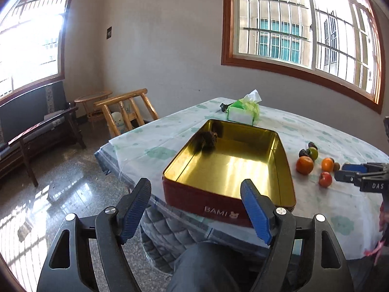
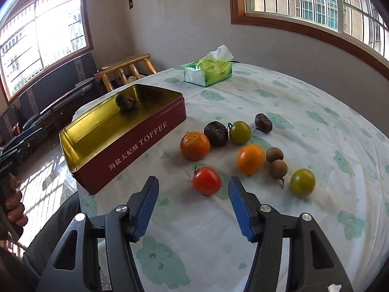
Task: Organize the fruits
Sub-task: 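Move the right gripper to the red tomato and grasp it, then carry the red tomato into the gold tin and open the right gripper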
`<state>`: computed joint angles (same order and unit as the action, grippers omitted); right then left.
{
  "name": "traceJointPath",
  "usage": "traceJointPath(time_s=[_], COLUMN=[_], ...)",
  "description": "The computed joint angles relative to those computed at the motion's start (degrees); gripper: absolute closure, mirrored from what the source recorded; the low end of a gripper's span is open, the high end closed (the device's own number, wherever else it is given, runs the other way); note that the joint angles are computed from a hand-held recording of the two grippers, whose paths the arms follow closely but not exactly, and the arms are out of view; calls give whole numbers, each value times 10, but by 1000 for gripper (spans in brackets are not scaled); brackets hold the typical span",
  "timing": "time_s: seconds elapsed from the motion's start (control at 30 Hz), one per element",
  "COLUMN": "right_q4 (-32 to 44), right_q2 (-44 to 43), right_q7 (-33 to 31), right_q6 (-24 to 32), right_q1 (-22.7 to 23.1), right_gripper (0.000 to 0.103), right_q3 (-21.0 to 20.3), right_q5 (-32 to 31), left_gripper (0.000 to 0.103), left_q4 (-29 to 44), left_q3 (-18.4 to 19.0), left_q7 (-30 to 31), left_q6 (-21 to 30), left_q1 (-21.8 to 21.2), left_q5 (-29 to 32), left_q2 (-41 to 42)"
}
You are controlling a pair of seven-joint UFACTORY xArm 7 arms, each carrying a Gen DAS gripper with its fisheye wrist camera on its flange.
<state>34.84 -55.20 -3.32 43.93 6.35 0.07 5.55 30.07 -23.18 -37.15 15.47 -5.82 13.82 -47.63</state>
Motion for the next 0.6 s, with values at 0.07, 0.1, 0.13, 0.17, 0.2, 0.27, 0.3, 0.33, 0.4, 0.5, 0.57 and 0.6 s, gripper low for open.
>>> traceJointPath(time_s=[0.07, 0.1, 0.13, 0.17, 0.2, 0.27, 0.3, 0.33, 0.4, 0.5, 0.57, 0.6], right_q4=[5, 6, 8, 11, 14, 22, 25, 28, 27, 32, 42, 53], right_q2=[18, 25, 33, 44, 56, 77, 85, 92, 90, 83, 75, 77], right_q7=[0, 2, 4, 5, 4, 8, 12, 14, 19, 27, 26, 20], right_q6=[1, 0, 1, 0, 0, 4, 10, 17, 20, 31, 22, 17], right_q1=[0, -5, -10, -12, -12, -21, -24, -22, -23, -17, 5, 22], right_gripper=[47, 47, 47, 47, 47, 47, 53, 67, 72, 72, 72, 72], right_q3=[1, 7, 10, 11, 8, 14, 15, 9, 8, 13, 11, 10], right_q5=[-1, -8, -13, -16, -17, -29, -30, -24, -22, -18, 2, 14], left_gripper=[25, 25, 25, 25, 25, 25, 25, 25, 25, 23, 21, 19], left_q4=[-31, -40, -45, -46, -45, -38, -31, -24, -21, -21, -23, -22], left_q3=[-7, 1, 12, 20, 24, 29, 26, 25, 26, 25, 32, 34], left_q7=[-12, -15, -17, -18, -18, -13, -13, -11, -6, -15, -16, -17], left_q6=[10, 20, 33, 46, 59, 76, 92, 107, 122, 126, 124, 127], left_q1=[-2, -15, -30, -41, -49, -58, -57, -59, -66, -64, -68, -69], left_q5=[-2, -11, -23, -32, -37, -38, -35, -33, -28, -17, -18, -19], left_q2=[-22, -23, -18, -9, -1, 16, 23, 32, 41, 45, 48, 51])
